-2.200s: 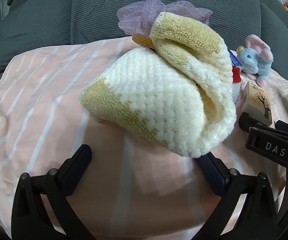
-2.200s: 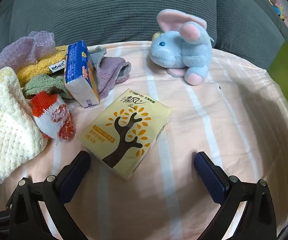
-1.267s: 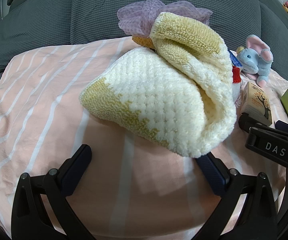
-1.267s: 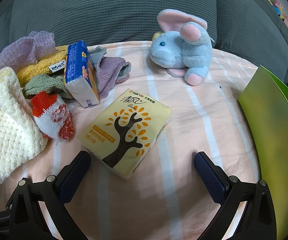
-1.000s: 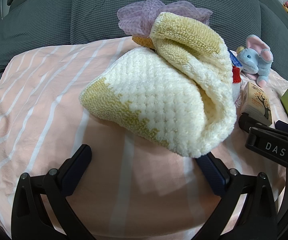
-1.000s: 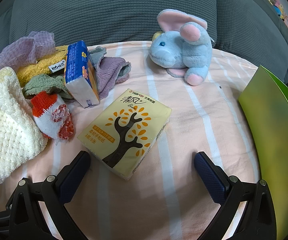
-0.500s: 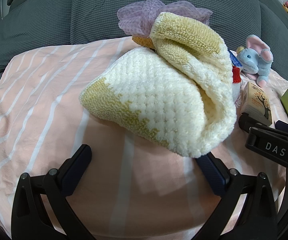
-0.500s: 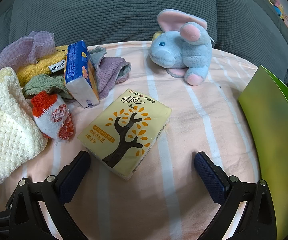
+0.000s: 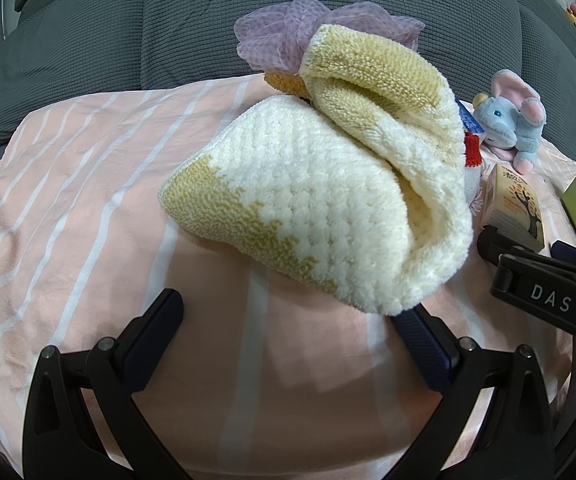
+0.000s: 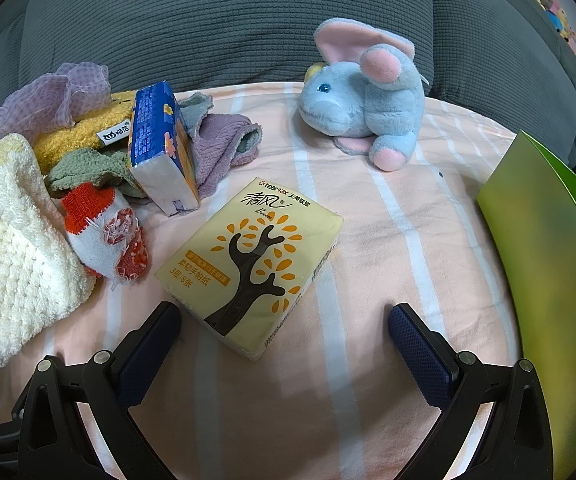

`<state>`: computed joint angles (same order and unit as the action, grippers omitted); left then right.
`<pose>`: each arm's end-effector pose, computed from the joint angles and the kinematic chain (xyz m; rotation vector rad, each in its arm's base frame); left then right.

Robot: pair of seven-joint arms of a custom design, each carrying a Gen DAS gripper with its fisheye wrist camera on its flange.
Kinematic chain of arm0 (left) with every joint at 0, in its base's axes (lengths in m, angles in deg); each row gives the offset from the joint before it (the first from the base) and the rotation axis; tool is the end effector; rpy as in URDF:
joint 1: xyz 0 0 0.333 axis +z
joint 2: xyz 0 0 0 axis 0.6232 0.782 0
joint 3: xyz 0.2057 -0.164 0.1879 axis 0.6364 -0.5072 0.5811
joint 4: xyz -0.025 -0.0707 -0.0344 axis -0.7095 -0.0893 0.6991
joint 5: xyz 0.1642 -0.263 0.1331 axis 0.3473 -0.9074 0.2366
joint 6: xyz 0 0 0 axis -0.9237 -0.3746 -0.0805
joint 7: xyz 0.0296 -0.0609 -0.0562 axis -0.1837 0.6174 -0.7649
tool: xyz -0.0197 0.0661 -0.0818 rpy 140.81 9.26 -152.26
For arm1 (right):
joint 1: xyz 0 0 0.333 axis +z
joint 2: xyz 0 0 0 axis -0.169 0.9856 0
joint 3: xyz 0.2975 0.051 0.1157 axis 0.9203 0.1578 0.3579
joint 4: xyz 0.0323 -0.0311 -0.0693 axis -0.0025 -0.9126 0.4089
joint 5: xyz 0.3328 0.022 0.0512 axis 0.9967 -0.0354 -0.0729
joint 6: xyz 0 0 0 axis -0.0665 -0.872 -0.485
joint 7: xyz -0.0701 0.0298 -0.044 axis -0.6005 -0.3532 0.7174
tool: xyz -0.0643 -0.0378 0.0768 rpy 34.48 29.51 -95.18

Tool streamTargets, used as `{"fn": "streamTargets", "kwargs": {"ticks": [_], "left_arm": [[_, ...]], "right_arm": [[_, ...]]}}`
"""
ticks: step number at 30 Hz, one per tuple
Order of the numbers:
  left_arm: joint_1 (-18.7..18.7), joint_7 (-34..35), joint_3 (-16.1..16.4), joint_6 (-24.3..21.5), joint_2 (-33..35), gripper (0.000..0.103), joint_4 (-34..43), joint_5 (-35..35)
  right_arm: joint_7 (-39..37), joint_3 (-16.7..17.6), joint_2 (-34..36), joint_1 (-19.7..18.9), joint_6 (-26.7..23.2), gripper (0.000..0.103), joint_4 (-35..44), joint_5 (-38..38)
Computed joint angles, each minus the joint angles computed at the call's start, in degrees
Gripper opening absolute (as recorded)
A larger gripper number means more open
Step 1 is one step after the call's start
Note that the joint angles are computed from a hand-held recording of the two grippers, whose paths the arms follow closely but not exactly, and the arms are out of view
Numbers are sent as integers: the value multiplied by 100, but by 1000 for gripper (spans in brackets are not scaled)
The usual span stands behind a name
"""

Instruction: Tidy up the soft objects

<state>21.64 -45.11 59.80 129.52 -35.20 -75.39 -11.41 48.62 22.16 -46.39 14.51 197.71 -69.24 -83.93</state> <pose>0.5789 -0.2095 0.4206 -1.8357 1.8147 -0.6977 0.6062 0.2416 0.4547 -1.8149 1.9689 -0.6841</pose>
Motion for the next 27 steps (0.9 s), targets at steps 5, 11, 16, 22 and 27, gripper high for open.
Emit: {"fn": "streamTargets", "kwargs": {"ticks": [5,11,16,22,27], "left_arm": [[-17,-31,36,-11,1,102,5,20],[93,107,-174,-242,-79,102,11,-206],[842,1496,-873,-84,-475,102,-407,-1824],[1765,3649,-1720,657,-887,102,-775,-4228],[2284,4966,-2405,344,-536,101,-382,-5975]], "right_arm": [[-2,-6,0,7,-8,103,1,-4],[15,4,-29,-9,29,103,-45,23],[-505,254,-308,-319,485,103,-394,533],[-1037,459,-906,-472,1461,103,-840,1116],[-3505,1799,-802,-1417,1470,95,-525,4070]]}}
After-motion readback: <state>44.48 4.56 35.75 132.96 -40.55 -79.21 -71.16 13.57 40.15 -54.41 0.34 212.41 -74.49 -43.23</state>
